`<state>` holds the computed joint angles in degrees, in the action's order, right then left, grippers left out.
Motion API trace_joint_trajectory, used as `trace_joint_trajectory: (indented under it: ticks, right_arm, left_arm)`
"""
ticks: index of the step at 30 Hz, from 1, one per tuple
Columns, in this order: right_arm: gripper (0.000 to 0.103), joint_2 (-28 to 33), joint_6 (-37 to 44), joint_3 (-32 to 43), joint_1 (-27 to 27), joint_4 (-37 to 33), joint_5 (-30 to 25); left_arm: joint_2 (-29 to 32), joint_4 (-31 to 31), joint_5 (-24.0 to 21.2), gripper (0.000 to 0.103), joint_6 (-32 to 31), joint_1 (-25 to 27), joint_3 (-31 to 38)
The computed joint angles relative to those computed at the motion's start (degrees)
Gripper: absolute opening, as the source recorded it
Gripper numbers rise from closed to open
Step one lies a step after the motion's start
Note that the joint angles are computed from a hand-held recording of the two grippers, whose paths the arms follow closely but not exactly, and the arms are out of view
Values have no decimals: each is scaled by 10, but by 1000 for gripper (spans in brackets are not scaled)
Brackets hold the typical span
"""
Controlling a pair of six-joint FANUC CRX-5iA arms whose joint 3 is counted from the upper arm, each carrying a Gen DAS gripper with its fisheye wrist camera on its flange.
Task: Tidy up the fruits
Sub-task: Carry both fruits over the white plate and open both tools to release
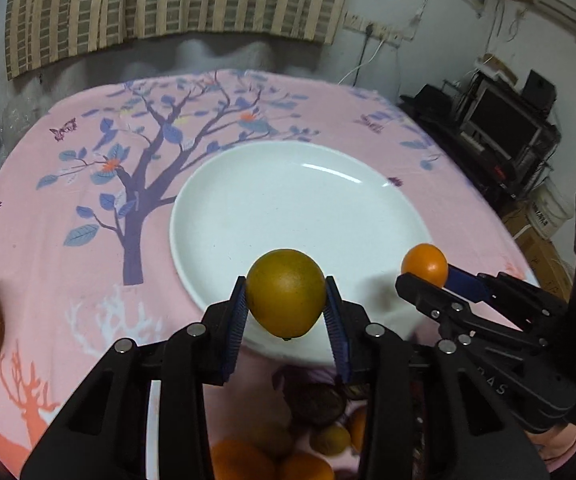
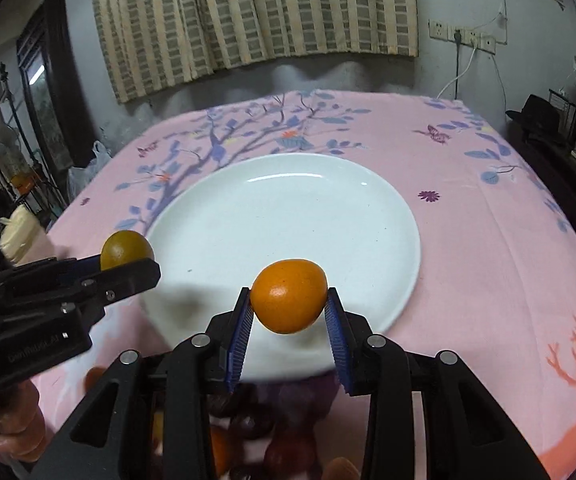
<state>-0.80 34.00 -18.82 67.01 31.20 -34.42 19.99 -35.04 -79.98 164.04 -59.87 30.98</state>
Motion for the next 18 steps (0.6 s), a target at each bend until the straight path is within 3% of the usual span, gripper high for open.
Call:
trace_joint_trajectory:
  ticks: [10, 11, 12, 13, 14, 18]
  right_arm:
    - [39, 50, 69, 39, -3, -54, -31]
    - [48, 48, 76, 40, -1, -57, -34]
    - [63, 42, 67, 34, 2, -45, -34]
    - [71, 31, 57, 23, 5, -32, -28]
    - [74, 9, 36, 0, 11, -8, -10]
    - [81, -76, -72, -95, 35, 97, 32]
  left_arm:
    - [37, 65, -2, 39, -55, 46, 10]
    - [40, 52, -18, 45, -52, 39, 21]
    - [43, 31, -42, 54, -46, 28, 35]
    - [41, 7, -59, 80, -38, 14, 44]
    - [34, -30, -74, 95, -19, -9, 48]
    - [16, -129, -134, 98, 18, -95, 57]
